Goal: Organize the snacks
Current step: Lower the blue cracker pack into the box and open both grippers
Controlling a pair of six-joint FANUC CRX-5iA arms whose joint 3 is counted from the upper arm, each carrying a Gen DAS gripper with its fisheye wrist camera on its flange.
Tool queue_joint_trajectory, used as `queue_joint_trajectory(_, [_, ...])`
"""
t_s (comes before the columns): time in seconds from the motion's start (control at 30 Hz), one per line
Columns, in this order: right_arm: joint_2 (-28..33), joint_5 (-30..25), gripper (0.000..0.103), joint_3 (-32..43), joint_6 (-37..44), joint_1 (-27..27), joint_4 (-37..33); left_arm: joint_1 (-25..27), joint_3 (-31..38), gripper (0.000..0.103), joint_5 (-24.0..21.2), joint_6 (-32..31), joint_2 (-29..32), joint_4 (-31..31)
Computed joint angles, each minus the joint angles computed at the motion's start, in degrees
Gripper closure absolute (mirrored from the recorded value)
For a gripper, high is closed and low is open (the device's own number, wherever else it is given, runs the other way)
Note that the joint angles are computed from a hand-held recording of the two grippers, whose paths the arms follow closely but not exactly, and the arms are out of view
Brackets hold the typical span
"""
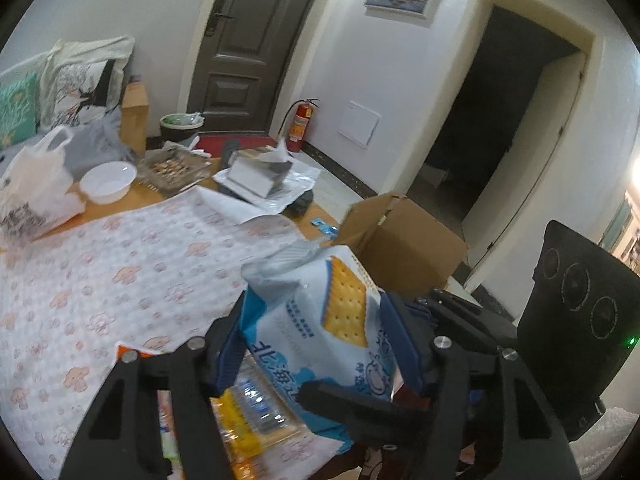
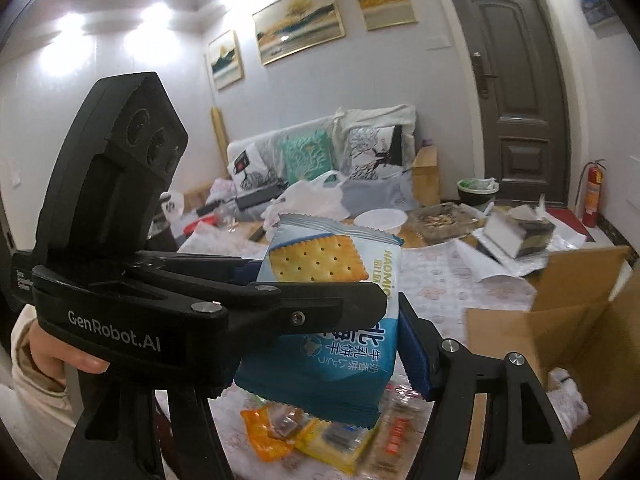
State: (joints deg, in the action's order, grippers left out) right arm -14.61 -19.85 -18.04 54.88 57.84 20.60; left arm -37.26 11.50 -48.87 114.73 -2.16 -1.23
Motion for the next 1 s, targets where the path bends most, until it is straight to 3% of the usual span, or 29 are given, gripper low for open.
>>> queue_joint_trajectory(0.23, [-5.2,-1.19,0.04,-3.71,1.93,-5.67,-3.41,-4.6,15.82,0.045,-7.11,-2.28,12.59,-2.71])
queue_joint_trajectory(0.4, [-6.45,-2.23,0.041,-3.99,5.31,-10.85,-8.37,-5.25,26.06,0.048,-10.83,-6.9,21.46,-0.17])
queue_joint_trajectory(0.7, [-4.51,-6.06,0.041,-0.49,16.45,-19.69,-19.96,-4.55,40.53,0.048,-16.51,-12.14,34.03,5.09])
queue_joint_trajectory(0.9, [-1.76,-10.1,0.04,2.33,21.19,-22.89,-23.49,-4.01,48.06,0.048,-21.2,-13.29,40.23,7.09])
queue_joint_trajectory(1.0, [-1.21,-10.05,0.04,1.8,19.11,-23.35,-21.33,-3.88,50.64,0.048,-22.81,-12.6,42.09,6.48])
